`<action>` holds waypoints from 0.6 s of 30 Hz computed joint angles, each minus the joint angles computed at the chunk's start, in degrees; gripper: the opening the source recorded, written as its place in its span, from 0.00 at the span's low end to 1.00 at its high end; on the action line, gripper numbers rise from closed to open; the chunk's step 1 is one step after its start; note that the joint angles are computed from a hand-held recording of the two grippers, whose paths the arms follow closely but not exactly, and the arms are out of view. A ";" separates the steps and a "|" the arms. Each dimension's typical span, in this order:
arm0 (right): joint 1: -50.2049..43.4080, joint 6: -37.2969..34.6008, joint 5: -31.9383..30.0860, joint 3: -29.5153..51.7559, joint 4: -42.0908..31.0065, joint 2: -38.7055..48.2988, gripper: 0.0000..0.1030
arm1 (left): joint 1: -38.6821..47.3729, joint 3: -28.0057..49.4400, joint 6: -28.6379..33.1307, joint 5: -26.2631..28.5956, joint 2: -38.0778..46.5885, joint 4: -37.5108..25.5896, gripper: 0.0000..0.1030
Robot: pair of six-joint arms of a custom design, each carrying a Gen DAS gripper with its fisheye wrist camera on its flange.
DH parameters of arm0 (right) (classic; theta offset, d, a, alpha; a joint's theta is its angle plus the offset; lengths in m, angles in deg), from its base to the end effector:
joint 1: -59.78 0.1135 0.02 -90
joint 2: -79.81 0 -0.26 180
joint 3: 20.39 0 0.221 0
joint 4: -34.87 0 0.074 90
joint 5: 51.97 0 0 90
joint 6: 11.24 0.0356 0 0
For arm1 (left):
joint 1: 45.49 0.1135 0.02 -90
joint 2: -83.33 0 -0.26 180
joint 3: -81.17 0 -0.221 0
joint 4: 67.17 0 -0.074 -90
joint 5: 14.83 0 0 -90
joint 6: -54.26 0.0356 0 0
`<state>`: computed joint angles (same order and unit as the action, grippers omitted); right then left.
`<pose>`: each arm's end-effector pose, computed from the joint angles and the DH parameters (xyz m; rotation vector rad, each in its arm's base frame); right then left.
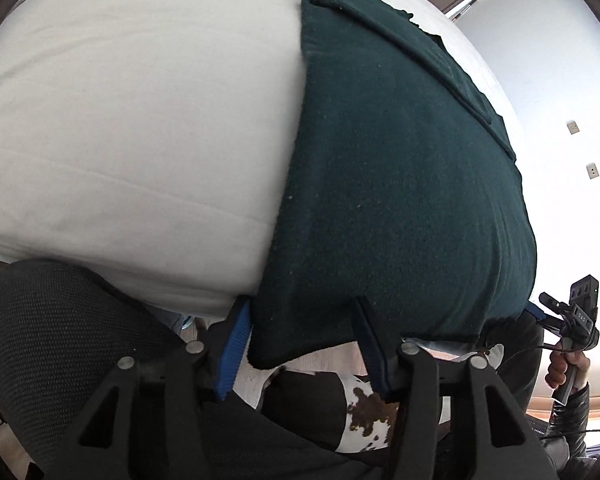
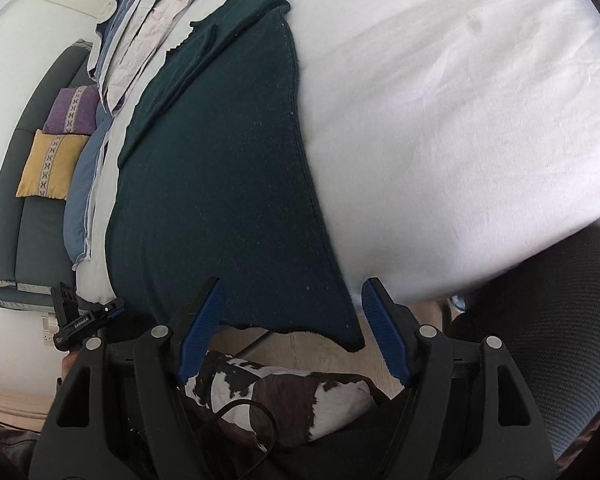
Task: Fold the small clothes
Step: 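Lift the hem with both grippers and fold it toward the collar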
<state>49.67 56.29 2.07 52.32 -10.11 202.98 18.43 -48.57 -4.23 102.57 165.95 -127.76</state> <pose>0.2923 -0.0309 0.0583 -0.2682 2.8934 0.9438 0.0885 0.1436 0.1476 -0.7918 2.6622 -0.5084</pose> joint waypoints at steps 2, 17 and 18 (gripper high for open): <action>0.03 -0.95 1.30 0.84 -1.42 1.28 0.68 | -0.37 0.71 0.21 -1.10 0.40 -0.49 0.42; 3.87 0.85 9.17 -1.96 1.94 3.15 0.66 | -4.19 0.56 0.19 -5.56 1.10 -0.77 0.11; 4.48 1.34 9.48 -1.93 2.23 3.19 0.66 | -3.84 0.59 0.45 -5.41 0.90 -1.08 0.09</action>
<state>54.16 57.63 11.55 50.39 -7.89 206.16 14.60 -47.97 -3.78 97.17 166.85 -128.84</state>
